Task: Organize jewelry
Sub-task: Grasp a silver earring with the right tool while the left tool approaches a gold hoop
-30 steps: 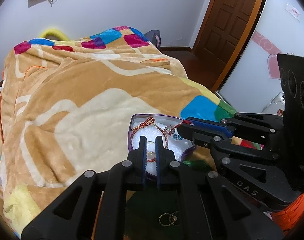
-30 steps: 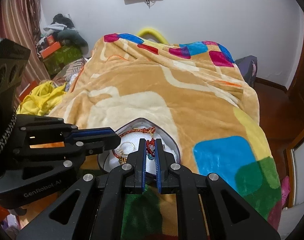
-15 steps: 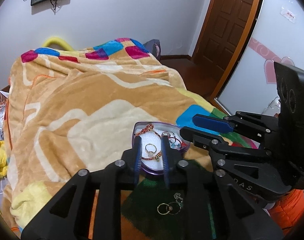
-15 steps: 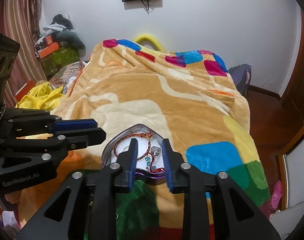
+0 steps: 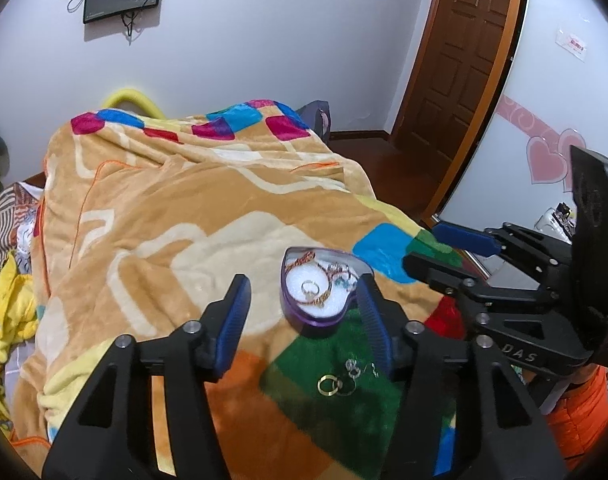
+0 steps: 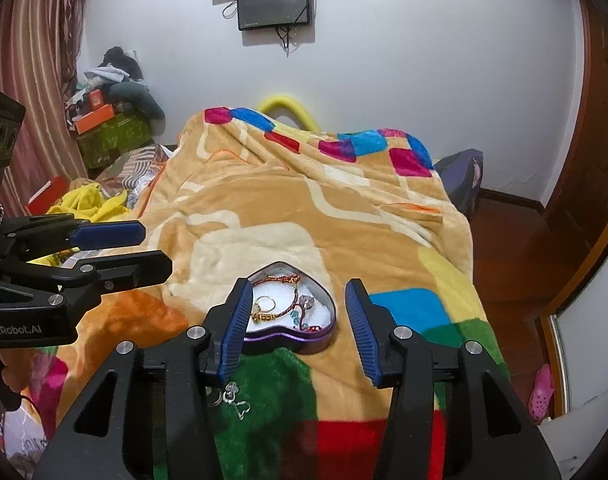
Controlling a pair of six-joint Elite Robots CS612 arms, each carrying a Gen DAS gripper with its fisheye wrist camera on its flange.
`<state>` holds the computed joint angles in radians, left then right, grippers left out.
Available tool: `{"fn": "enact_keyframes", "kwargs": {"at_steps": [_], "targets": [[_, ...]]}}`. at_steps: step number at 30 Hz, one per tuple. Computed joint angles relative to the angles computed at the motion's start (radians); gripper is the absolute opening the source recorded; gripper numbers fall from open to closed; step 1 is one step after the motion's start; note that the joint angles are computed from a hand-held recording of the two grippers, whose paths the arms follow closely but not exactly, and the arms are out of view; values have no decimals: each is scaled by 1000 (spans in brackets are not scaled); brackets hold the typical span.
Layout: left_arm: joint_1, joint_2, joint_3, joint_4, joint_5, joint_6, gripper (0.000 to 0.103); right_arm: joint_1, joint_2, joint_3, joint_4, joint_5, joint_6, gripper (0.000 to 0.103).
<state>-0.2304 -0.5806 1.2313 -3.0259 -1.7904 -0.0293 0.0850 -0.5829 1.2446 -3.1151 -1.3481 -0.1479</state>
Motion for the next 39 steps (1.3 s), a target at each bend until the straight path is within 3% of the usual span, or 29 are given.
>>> {"fn": "enact_keyframes", "kwargs": {"at_steps": [3,11,22,27,33,39], "targets": [[3,-10,22,7,5,-4,57,2,-12,28,-21,-2,1,53],[6,-25,76,34,26,-2,57,5,-23,71,-7,5,6,53],[1,-9,85,94,31,20,57,10,-2,70,125,-1,4,52],[2,-1,84,93,24,25,56,11,10,52,171,16,-13,39],[1,6,76,103,3,51,41,11,23,24,197,56,-23,26],[-2,15,64,123,-19,69,39,19,38,-5,240,76,-55,12]]}}
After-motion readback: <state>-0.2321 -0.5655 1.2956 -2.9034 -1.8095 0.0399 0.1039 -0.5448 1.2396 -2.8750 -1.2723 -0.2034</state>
